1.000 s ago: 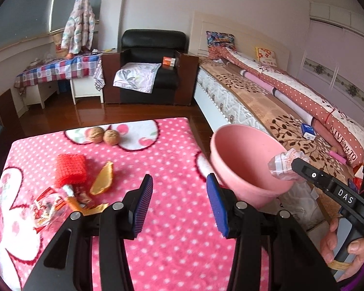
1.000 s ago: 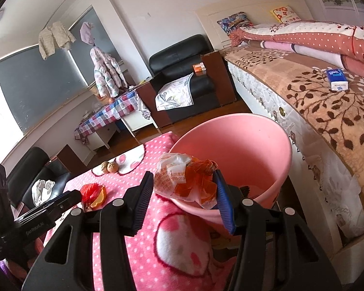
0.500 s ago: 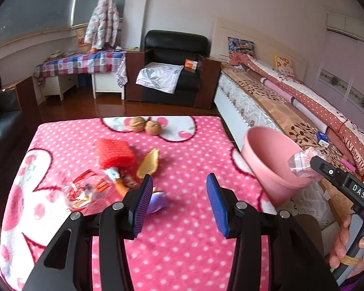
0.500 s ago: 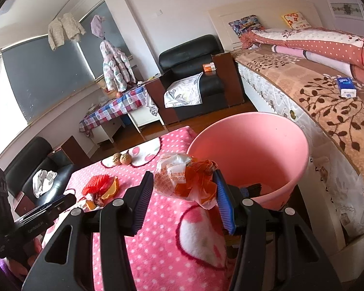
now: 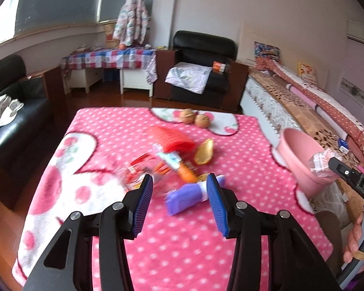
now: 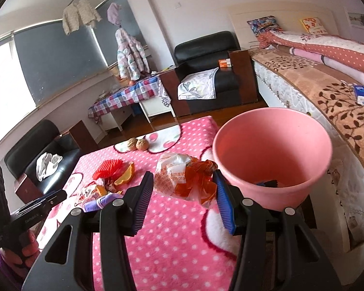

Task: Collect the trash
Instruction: 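Move the left tool back to the table while right holds the bag over the bucket, then open the right tool to drop the orange bag into the bucket, then grasp the purple foam mesh sleeve with the left tool while right returns to table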

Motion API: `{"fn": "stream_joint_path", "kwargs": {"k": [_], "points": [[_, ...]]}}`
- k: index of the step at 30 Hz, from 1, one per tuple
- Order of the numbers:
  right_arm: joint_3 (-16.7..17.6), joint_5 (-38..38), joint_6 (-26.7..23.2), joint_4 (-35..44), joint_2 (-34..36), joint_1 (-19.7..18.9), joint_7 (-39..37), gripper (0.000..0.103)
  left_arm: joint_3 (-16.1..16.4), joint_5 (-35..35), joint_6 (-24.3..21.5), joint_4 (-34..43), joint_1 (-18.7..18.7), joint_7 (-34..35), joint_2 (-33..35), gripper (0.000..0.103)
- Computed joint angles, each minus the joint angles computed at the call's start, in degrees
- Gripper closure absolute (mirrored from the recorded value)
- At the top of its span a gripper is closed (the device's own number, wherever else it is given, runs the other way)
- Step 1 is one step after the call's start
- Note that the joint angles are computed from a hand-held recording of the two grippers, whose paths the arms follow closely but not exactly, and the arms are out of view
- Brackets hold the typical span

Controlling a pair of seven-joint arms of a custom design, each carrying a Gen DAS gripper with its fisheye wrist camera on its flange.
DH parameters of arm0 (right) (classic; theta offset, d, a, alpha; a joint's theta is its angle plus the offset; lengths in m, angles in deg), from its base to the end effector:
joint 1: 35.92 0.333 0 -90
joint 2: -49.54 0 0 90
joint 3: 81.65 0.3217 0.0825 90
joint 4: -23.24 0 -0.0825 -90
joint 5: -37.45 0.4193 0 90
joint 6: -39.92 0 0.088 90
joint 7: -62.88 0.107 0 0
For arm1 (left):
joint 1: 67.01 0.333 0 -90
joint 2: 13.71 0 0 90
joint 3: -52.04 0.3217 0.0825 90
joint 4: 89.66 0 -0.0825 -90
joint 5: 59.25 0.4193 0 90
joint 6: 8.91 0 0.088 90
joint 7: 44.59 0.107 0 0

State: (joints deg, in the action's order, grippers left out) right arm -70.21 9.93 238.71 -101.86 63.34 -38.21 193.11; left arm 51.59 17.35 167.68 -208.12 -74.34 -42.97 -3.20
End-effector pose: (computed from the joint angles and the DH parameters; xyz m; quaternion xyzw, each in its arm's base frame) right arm 0.6058 0.1468 0.3831 -0.6051 0.6253 -0.1971 0.4518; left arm 0.6003 -0.1619 0.3790 -0.6707 0.6079 -0.3319 0.2655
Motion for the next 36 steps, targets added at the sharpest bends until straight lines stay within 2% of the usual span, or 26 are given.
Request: {"fn": "stream_joint_path", "kwargs": {"k": [2,5,11,18,21,25,27,28,31,33,36], "points": [[-1.38,1.71,-0.19,0.17,0.13,2.00,-1.96,0.052,0.36,0.05,-0.07,-0.75,0.30,-0.88,-0.28,0.058],[-5.34,8.08,0.21,-0.09,-0.13,6.93,-7.49,0.052,0.61,-0.47,0.14,-1.37,1.08,-1.35,-0.30,0.058],[-10.38,19.90,0.54,0.81,0.56,12.31,-16.72,0.052,1.12,-0.74,0.37,-1.51,1.53,-2.14,0.00,0.058],[-17.66,35.17,-1.08,5.29,4.29,18.81,-28.05,0.052,1.31,-4.53,0.23,-1.08,1.39,1.08,1.24,0.058],[-17.35,37.41,-2.81,7.45,6.01,17.66,-29.32,0.052,1.64,-7.21,0.11,-0.93,0.95,3.55,1.83,0.058],[-13.95,36.42,-7.03,10.33,7.83,12.88,-27.43,0.052,2.60,-9.98,0.05,-0.80,0.09,6.15,2.43,0.058],[-14.92,36.42,-8.19,10.93,8.30,13.48,-26.77,0.049,3.16,-11.17,0.23,-0.84,-0.32,7.14,2.65,0.058],[-15.35,36.42,-8.45,11.16,8.54,13.80,-26.43,0.045,3.43,-11.79,0.31,-0.82,-0.54,7.64,2.78,0.058],[-12.87,34.99,-8.42,11.10,8.67,11.25,-25.86,0.043,4.33,-13.27,0.85,-0.75,-1.23,8.80,3.20,0.058],[-14.32,34.82,-9.21,11.21,8.63,12.73,-25.69,0.043,5.10,-13.85,1.28,-0.80,-1.90,9.29,3.30,0.058],[-12.50,33.88,-9.71,11.17,8.43,11.26,-25.38,0.043,5.97,-14.70,2.00,-0.81,-2.70,10.23,3.63,0.058]]}}
